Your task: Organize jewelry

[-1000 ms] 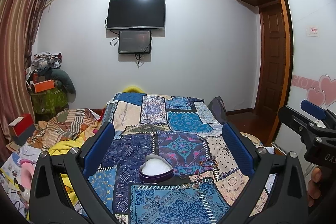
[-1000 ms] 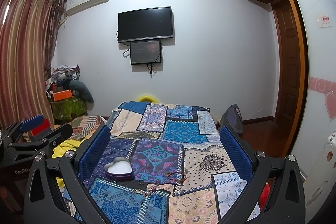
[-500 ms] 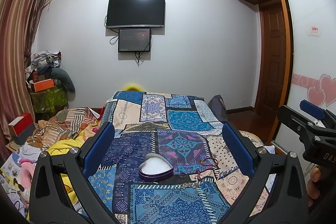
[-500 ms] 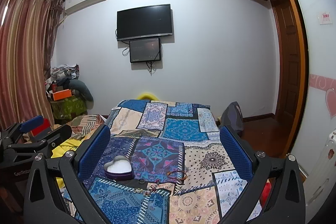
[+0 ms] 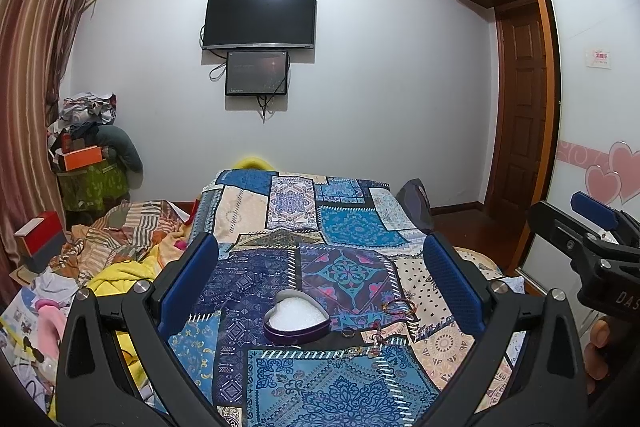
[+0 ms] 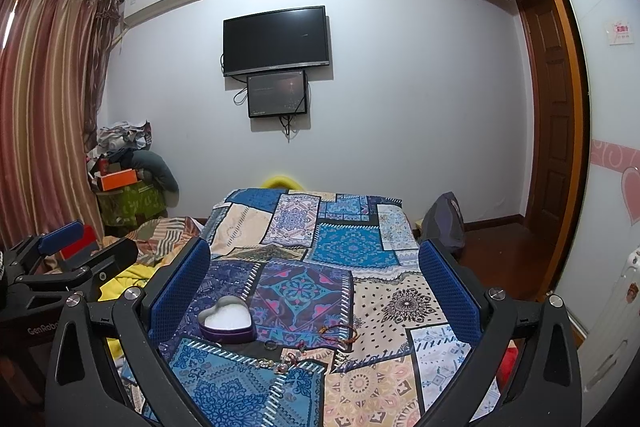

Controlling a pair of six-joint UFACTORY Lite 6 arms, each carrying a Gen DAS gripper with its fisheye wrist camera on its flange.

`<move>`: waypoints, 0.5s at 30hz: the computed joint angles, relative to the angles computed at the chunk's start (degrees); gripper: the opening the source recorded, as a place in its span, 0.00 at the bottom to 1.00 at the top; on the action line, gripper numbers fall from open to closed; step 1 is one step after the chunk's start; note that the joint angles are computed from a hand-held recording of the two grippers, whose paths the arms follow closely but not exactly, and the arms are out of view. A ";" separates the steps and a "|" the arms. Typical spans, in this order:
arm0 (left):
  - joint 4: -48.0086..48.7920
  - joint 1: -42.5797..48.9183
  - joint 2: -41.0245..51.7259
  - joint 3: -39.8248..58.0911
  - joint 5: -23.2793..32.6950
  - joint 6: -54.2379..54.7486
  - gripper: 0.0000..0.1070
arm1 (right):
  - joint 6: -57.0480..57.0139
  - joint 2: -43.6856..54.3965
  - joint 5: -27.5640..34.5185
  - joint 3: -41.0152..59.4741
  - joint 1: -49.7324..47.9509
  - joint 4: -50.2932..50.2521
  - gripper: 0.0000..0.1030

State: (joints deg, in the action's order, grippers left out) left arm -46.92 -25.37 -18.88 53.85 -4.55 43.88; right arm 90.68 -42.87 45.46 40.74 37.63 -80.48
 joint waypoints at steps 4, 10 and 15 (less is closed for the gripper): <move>0.77 0.30 0.41 0.35 0.28 -0.67 0.96 | -0.66 0.33 -2.18 0.36 -2.05 0.60 1.00; 3.12 0.76 1.30 0.97 0.77 -3.02 0.96 | -0.28 1.41 -3.94 0.50 -3.89 0.45 1.00; 4.72 1.55 3.37 2.56 1.49 -4.65 0.96 | -0.03 2.26 -8.48 0.05 -8.45 0.50 1.00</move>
